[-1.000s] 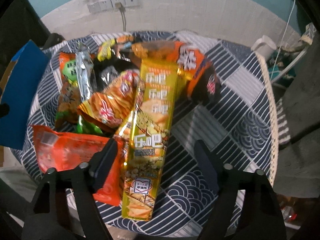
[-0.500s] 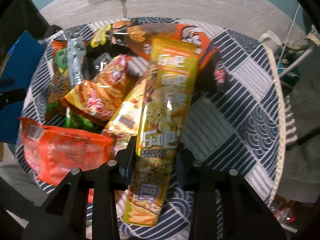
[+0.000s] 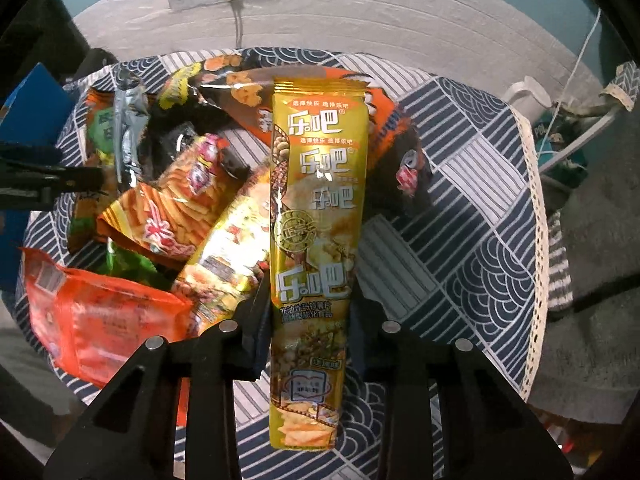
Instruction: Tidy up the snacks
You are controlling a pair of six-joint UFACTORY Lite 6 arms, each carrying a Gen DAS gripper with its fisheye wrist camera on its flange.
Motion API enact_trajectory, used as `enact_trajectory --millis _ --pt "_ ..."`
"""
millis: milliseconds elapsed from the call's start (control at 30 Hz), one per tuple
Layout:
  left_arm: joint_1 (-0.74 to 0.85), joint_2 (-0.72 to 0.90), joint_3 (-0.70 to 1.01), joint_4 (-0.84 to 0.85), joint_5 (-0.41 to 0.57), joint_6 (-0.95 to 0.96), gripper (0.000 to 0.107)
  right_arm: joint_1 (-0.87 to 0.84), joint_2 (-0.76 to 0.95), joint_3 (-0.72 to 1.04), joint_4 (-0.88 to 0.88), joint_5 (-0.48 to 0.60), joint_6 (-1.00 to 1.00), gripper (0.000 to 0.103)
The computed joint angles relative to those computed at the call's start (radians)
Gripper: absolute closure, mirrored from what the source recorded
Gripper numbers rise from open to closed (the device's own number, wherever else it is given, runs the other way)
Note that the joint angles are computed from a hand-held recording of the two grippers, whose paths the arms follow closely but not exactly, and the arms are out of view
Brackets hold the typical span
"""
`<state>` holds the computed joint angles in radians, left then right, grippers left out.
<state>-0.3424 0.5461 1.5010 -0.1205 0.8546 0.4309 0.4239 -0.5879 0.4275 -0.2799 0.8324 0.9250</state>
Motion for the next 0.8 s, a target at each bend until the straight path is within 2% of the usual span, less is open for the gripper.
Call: enact_trajectory --millis 133,233,300,367,467,600,800 --pt "-0.022 0.071 0.064 -0.015 0.015 -0.028 0.012 0.027 0.046 0.037 -0.013 -0.013 0.023 0.073" --pt "-0.038 0.085 0.06 -0.004 -0.016 -0.022 0.013 0.046 0.057 0.058 -0.023 -0.002 0.039 0.073" --pt "-0.042 0.087 0.049 -0.018 -0.035 0.004 0.033 0.061 0.061 0.068 -0.032 0.008 0.053 0.073" --pt "-0.031 0.095 0.06 -0.054 -0.014 0.034 0.041 0.068 0.064 0.084 -0.031 0.013 0.052 0.073" --pt "-0.031 0.038 0.001 -0.05 -0.052 0.066 0.052 0.095 0.07 0.105 -0.039 0.031 0.068 0.073" --pt "-0.025 -0.035 -0.075 -0.009 -0.117 0.099 0.053 0.131 0.084 0.136 -0.057 0.061 0.09 0.073" --pt "0.044 -0.128 -0.112 -0.036 -0.12 0.188 0.053 0.177 0.081 0.182 -0.086 0.109 0.132 0.073"
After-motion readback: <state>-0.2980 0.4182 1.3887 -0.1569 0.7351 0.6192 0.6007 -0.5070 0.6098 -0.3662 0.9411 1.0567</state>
